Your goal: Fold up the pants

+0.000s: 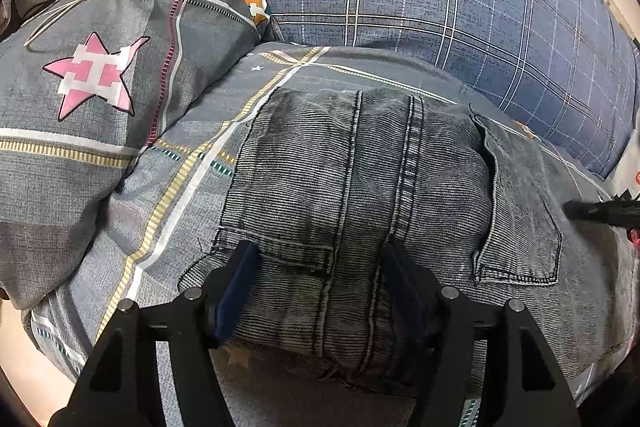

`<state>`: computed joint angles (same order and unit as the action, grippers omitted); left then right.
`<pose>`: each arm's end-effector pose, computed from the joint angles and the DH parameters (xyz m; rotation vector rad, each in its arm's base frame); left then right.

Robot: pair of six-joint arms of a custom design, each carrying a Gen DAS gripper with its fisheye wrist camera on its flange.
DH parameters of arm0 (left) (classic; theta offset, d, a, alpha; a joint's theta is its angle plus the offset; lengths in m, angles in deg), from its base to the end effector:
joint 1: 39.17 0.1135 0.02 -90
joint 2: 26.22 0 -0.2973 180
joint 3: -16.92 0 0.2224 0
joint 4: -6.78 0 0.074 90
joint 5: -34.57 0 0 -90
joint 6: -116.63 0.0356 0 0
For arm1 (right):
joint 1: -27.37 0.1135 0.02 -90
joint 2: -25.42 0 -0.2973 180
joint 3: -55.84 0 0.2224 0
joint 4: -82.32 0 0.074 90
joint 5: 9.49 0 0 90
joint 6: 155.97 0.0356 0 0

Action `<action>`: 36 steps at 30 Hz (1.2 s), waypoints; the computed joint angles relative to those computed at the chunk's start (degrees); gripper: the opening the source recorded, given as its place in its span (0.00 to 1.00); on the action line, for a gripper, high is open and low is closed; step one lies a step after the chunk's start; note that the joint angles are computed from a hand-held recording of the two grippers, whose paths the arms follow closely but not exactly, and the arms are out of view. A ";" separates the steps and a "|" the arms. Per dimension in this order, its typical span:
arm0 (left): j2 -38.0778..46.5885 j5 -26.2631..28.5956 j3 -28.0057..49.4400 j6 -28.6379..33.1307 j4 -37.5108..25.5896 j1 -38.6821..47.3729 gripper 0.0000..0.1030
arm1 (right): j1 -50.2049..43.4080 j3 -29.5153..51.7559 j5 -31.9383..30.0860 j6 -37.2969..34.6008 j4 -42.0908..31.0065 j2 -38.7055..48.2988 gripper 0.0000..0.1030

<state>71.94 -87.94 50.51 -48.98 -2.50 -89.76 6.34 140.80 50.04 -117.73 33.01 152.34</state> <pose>0.1333 -0.1320 0.1070 -0.6458 2.4307 0.0135 0.3440 -0.1129 0.0978 -0.7275 2.6790 0.6268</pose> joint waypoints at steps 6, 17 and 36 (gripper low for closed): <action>1.02 -1.34 0.92 -0.81 -1.39 -1.00 0.68 | -5.59 4.23 -5.49 7.08 3.04 2.45 0.07; -9.86 -11.72 8.46 -3.81 -16.79 -10.96 0.68 | -16.42 1.41 2.66 -2.28 6.80 2.12 0.07; 10.51 4.62 21.14 17.16 -0.18 -10.64 0.68 | -18.81 11.76 -4.13 3.87 4.37 8.35 0.24</action>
<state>82.45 -83.32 71.64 -31.82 -2.68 -100.39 -12.47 152.56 45.91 -113.86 37.37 160.69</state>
